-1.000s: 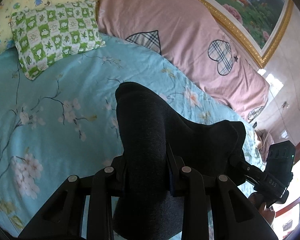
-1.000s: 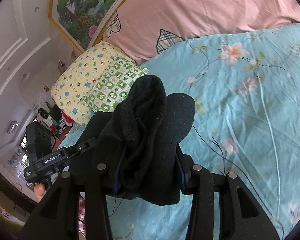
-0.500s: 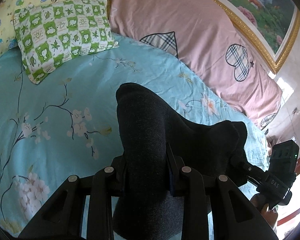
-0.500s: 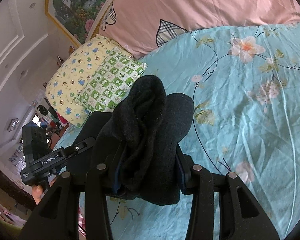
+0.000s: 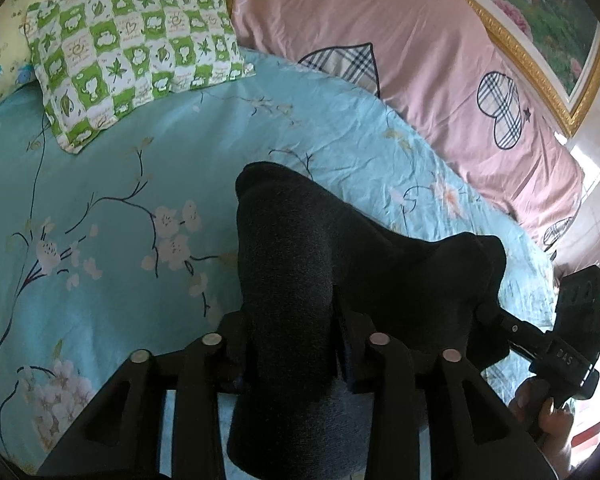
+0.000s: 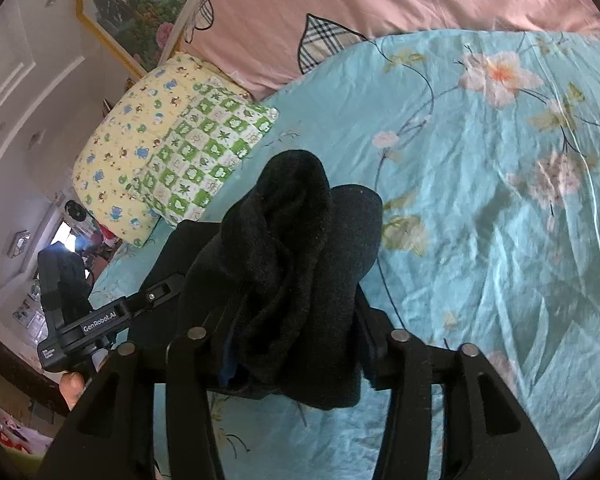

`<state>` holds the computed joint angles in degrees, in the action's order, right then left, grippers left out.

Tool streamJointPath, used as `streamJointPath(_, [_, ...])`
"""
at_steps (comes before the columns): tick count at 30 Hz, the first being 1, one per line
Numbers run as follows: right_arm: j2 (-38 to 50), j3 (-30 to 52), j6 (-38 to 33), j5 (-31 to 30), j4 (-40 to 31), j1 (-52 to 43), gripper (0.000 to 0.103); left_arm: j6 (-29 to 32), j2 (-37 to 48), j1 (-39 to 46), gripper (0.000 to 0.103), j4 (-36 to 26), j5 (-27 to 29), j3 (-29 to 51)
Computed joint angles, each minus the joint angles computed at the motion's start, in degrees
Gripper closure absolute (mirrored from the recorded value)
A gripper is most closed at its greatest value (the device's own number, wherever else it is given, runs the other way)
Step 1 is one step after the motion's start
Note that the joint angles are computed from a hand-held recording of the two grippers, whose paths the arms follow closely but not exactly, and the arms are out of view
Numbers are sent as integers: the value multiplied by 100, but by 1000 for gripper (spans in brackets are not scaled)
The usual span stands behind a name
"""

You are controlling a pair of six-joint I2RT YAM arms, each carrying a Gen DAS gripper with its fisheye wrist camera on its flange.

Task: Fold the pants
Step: 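Lower the folded pants onto the sheet and open both grippers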

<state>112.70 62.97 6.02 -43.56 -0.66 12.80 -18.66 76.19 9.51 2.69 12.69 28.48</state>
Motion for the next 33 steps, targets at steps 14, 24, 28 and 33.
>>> streamJointPath(14, [-483, -999, -188, 290, 940, -210, 43, 44, -1042, -553, 42, -556, -1082, -472])
streamJointPath(24, [-1628, -2296, -847, 364, 1482, -94, 33, -179, -2595, -1266, 31, -1547, -1974, -1051])
streamJointPath(28, [-2069, -2682, -1270, 646, 1362, 84, 32, -387, -3092, -1813, 26, -1993, -2541, -1166])
streamJointPath(33, [-2549, -3016, -1480, 1185, 1381, 313, 21, -802, -3449, -2788, 23, -2527, -3452, -1205])
